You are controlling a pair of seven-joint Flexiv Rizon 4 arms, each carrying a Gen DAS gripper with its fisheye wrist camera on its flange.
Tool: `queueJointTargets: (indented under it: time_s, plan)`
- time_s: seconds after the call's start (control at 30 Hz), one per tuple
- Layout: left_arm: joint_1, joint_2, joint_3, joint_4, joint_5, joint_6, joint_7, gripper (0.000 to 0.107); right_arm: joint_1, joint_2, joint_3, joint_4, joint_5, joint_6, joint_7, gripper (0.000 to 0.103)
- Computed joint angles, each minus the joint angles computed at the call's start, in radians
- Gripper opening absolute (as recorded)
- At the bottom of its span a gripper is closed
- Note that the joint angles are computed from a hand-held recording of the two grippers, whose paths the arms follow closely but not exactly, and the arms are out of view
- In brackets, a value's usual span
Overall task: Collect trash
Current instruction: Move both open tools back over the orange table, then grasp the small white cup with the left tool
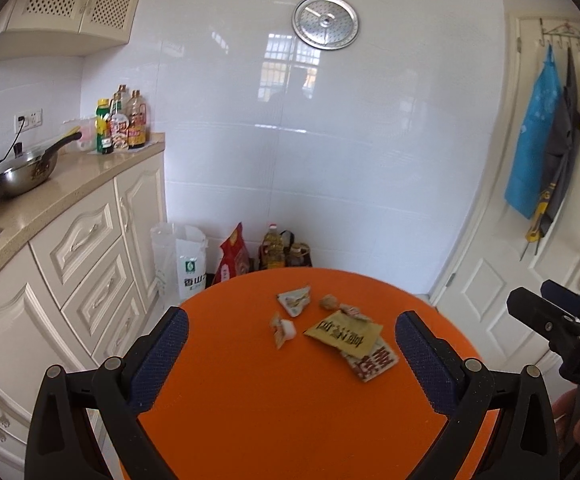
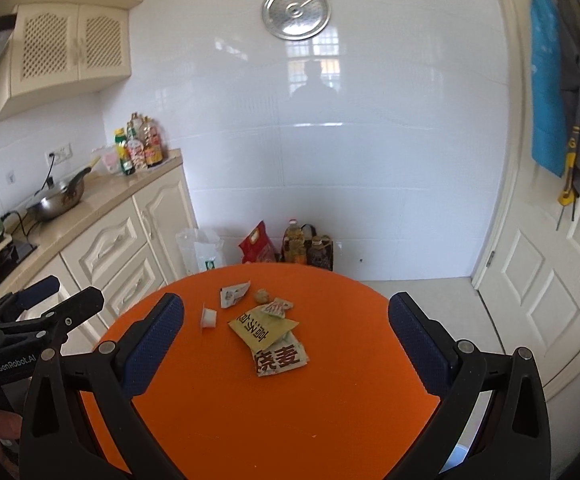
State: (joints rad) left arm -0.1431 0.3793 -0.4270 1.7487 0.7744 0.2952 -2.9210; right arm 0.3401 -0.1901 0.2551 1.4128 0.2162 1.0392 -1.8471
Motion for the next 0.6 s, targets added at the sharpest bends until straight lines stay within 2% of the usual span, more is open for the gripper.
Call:
queueJointTargets:
  time_s: [0.13, 0.27, 0.4, 0.6]
  plan:
    - [0.007, -0.037, 0.037, 0.007, -0.027, 0.024, 0.006, 0.102, 0.010, -0.045, -0.001, -0.019, -0.018, -0.037, -0.008, 0.103]
    - [0.013, -0.107, 0.115, -0.005, -0.056, 0.102, 0.053, 0.102, 0.023, -0.110, -0.004, -0.062, -0.051, -0.082, 0.006, 0.103]
    - [0.024, -0.210, 0.202, -0.034, -0.078, 0.190, 0.132, 0.102, 0.035, -0.181, -0.009, -0.121, -0.083, -0.127, 0.036, 0.103]
    - [0.045, -0.430, 0.326, -0.134, -0.162, 0.304, 0.234, 0.101, 0.053, -0.276, -0.025, -0.204, -0.138, -0.175, 0.086, 0.103]
